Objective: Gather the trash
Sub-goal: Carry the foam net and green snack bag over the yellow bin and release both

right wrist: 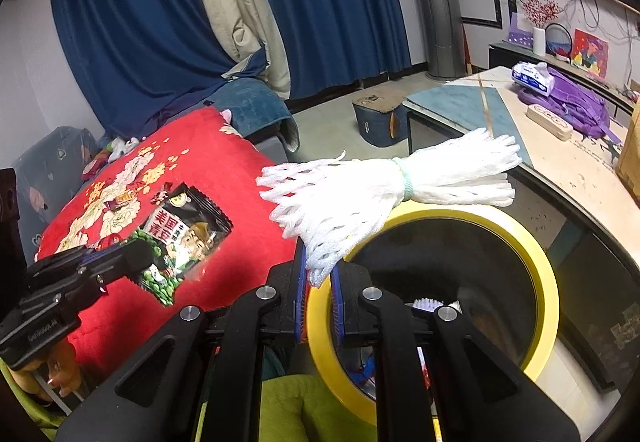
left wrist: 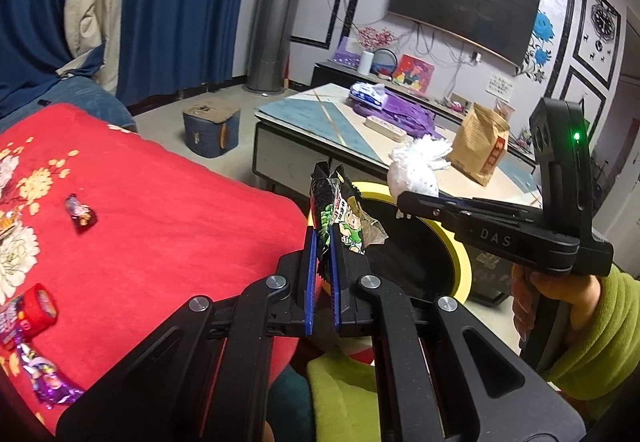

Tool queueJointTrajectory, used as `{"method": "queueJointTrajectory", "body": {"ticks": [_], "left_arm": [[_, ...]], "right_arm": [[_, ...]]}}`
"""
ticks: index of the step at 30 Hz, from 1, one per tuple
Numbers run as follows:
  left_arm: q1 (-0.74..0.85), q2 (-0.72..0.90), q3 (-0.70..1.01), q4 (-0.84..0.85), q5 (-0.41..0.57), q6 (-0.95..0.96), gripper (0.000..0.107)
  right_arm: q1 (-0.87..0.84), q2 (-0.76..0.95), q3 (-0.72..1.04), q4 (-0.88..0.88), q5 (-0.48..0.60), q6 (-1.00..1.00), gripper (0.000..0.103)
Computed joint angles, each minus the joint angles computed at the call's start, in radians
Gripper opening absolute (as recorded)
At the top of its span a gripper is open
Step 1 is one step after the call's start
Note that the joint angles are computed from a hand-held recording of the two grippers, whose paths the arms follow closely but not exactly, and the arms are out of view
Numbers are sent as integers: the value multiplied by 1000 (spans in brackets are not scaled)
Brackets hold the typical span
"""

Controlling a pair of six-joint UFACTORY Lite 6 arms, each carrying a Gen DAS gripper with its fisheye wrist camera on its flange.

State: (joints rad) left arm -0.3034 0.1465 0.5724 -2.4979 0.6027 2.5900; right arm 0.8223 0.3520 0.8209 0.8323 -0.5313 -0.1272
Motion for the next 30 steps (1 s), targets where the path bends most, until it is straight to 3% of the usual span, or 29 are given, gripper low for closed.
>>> {"method": "queueJointTrajectory", "body": {"ticks": [15, 30], "left_arm": [[-185, 205, 162, -132, -60, 95, 3], [-252, 423, 367, -166, -144, 134, 3]], "right_arm": [[-116, -30, -188, -271, -15, 328, 11], [-167, -11, -232, -347, -32, 433, 17]]}}
